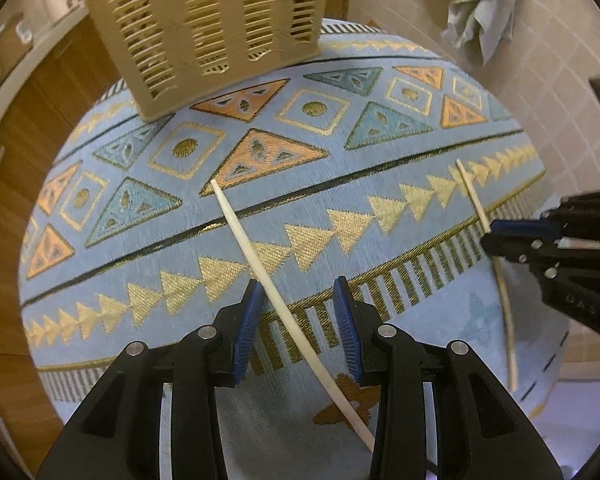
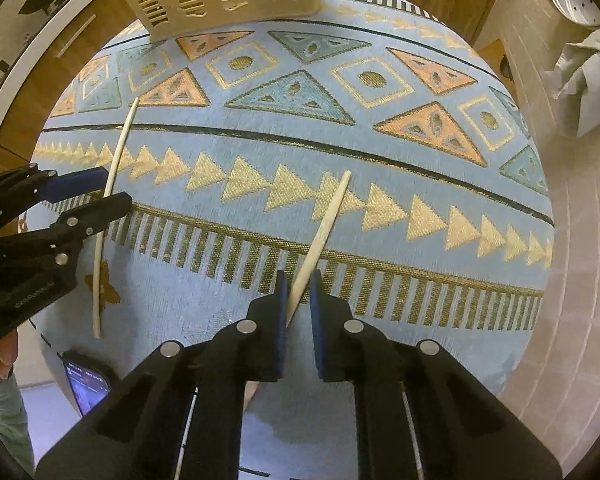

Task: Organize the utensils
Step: 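Lower the left gripper onto a chopstick while the right gripper grasps another chopstick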

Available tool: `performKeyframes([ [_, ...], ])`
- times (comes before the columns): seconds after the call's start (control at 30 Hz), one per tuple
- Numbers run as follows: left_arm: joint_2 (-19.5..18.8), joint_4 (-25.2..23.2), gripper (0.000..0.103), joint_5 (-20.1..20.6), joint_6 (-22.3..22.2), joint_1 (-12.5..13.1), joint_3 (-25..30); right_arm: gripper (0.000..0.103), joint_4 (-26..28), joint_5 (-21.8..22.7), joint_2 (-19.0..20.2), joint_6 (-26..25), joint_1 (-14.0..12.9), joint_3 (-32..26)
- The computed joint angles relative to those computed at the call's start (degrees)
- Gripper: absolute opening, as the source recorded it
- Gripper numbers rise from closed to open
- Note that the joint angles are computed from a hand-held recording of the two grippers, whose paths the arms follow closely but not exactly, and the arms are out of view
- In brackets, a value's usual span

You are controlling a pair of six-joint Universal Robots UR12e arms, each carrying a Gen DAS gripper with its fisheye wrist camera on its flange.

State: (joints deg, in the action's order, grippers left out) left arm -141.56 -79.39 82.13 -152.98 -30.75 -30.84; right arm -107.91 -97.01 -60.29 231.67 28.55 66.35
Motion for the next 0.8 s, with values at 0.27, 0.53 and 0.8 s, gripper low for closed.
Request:
performKeyframes([
  [0.27,1.25,4.19,0.022,3.45,2.0,-0.9,-3.19,0.009,-0.86,-1.45,-0.41,-1.65,0.49,0.69],
  [0.53,1.12,4.87,0.004,2.09,0.6,-0.69,-3.1,0.007,-3.76,-0.33,-1.83,-1.67,0.17,3.45],
  [0.8,2.73,9.87,0.004,-4.35,-5.08,1.61,-5.77,0.005,-6.68,1.06,-3.22,-2.24,-0.6,5.65],
])
